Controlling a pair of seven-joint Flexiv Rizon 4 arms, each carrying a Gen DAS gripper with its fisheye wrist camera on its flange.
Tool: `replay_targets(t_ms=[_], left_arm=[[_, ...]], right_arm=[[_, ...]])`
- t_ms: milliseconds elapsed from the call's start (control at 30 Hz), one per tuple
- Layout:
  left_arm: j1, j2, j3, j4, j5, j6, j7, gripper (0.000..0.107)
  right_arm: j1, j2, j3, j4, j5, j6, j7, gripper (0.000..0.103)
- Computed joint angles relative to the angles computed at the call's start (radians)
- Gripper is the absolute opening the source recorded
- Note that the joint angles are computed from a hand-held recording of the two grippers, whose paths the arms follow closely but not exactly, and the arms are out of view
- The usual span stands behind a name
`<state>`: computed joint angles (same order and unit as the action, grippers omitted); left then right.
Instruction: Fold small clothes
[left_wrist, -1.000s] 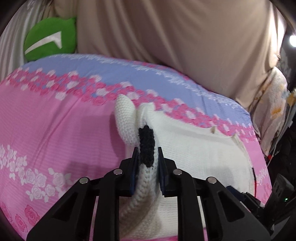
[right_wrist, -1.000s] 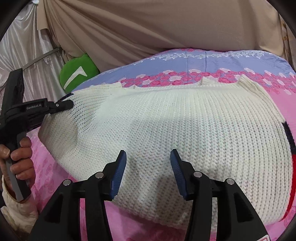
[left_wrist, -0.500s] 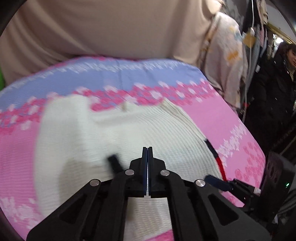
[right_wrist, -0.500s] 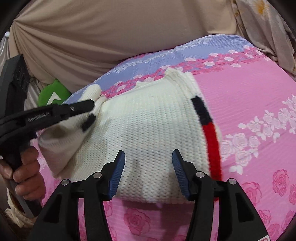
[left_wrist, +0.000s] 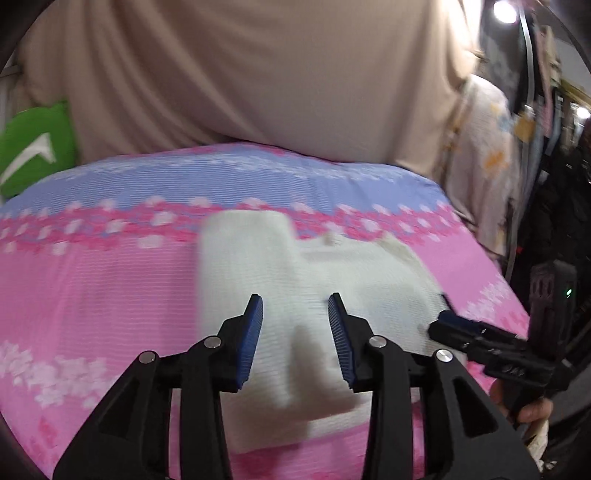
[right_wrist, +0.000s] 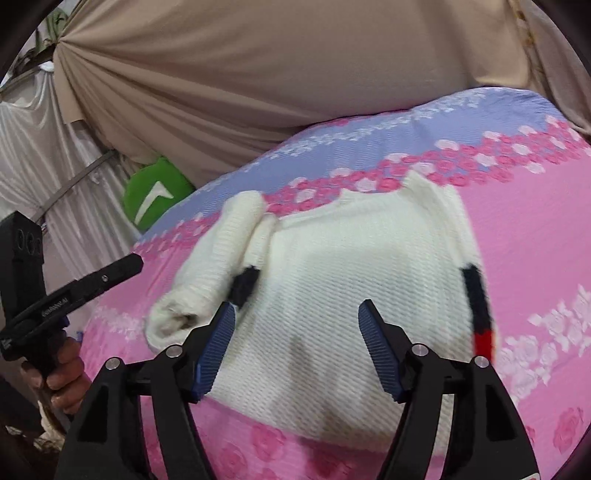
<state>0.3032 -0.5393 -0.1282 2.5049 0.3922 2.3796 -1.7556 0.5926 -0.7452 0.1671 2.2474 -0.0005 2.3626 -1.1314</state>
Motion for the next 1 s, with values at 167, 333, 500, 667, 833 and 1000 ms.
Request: replay_targets(t_ms=[167, 333, 500, 667, 833, 1000], left_arm=[[0.04, -0.011, 0.065, 0.055, -0.027, 0.035, -0.007, 0.039], [0.088, -0.044, 0.07, 0.069, -0.012, 0.036, -0.005, 0.039], [0.114, -0.067, 0.043, 0.061, 0.006, 0.026, -0.008, 0.04], [0.101, -0.067, 0.023, 0.051, 0.004, 0.02, -0.005, 0.04], [0.1, -0.04, -0.015, 0.038, 0.034, 0.017, -0.02, 0.04], [0.06, -0.031, -0.061, -0.008, 0.067, -0.017, -0.016, 0.04]], right_arm=[[-0.199, -0.058, 0.145, -0.147, -0.36, -0.204, 0.159, 0.075], [-0.269, -0.12, 0.215, -0.271, -0.528, -0.397, 0.241, 0.075], [-0.434, -0.226, 0.425, -0.368, -0.67, -0.543, 0.26, 0.076], [-0.298, -0.163, 0.301, -0.393, -0.556, -0.56, 0.23, 0.023], [-0.284, -0.097, 0.233, -0.285, -0.464, -0.302, 0.179, 0.019], [-0.237, -0.02, 0.098, -0.11, -0.307, -0.071, 0.171, 0.019]])
